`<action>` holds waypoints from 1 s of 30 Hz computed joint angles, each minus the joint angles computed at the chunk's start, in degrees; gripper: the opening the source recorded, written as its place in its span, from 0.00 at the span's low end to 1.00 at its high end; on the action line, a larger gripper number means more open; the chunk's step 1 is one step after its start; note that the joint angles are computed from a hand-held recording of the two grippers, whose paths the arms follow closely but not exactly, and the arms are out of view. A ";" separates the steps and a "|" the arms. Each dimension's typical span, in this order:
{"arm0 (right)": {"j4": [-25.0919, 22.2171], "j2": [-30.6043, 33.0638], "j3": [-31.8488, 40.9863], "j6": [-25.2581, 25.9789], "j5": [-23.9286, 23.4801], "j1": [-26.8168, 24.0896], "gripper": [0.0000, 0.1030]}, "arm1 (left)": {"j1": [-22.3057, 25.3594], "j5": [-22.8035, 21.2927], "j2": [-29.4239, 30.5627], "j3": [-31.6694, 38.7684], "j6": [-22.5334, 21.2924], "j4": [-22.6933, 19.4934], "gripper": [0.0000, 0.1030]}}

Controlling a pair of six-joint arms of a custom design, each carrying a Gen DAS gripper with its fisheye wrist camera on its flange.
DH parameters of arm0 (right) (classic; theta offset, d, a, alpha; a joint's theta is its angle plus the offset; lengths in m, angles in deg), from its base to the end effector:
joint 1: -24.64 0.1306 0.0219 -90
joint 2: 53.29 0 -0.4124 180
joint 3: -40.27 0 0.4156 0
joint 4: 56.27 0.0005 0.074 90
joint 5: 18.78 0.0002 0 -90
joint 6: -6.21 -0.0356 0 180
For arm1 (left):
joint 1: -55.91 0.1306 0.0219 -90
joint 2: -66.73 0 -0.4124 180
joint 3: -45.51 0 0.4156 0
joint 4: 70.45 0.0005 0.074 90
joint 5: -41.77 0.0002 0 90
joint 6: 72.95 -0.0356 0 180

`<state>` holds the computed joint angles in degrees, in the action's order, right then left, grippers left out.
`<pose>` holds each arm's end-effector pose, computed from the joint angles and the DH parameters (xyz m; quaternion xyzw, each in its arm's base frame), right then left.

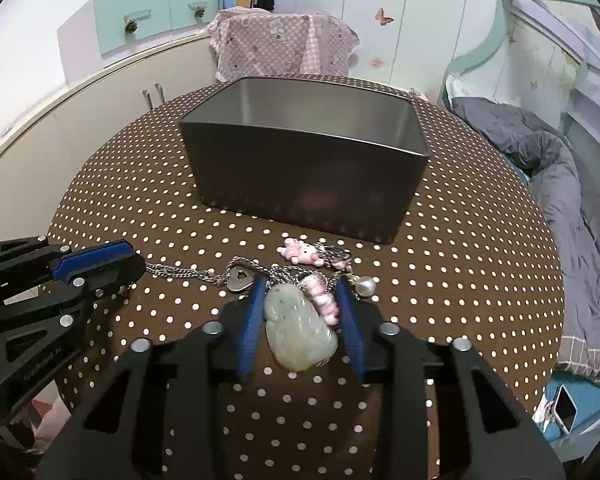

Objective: Organize jewelry
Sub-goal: 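Grasp the jade pendant with the right tool while the left grasps its pearl chain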

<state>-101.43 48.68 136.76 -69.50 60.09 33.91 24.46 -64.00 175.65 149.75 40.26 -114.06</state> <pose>0.5813 0.1013 0.4100 -0.2233 0.9107 0.0765 0.3389 0.5522 -0.3270 0.4059 0.0178 0.9268 -0.0480 0.3721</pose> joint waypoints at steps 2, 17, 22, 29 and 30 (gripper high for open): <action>-0.49 0.11 0.50 -0.73 -0.64 -0.23 0.25 | 0.04 -0.01 0.05 0.09 0.08 -0.08 0.11; 0.34 -3.07 -3.97 3.82 0.13 -0.72 0.47 | 0.14 -0.40 0.50 0.72 -0.88 -0.24 0.11; -0.16 -2.91 -3.51 3.20 -1.55 -1.31 0.25 | 0.10 -0.53 0.40 0.41 -0.95 -0.03 0.11; -1.00 -2.12 -2.14 1.25 -2.67 -1.79 0.25 | -0.04 -0.72 0.33 0.28 -0.91 0.11 0.11; -1.05 -2.31 -2.16 0.92 -2.89 -1.94 0.25 | -0.05 -0.68 0.24 0.14 -0.92 0.28 0.11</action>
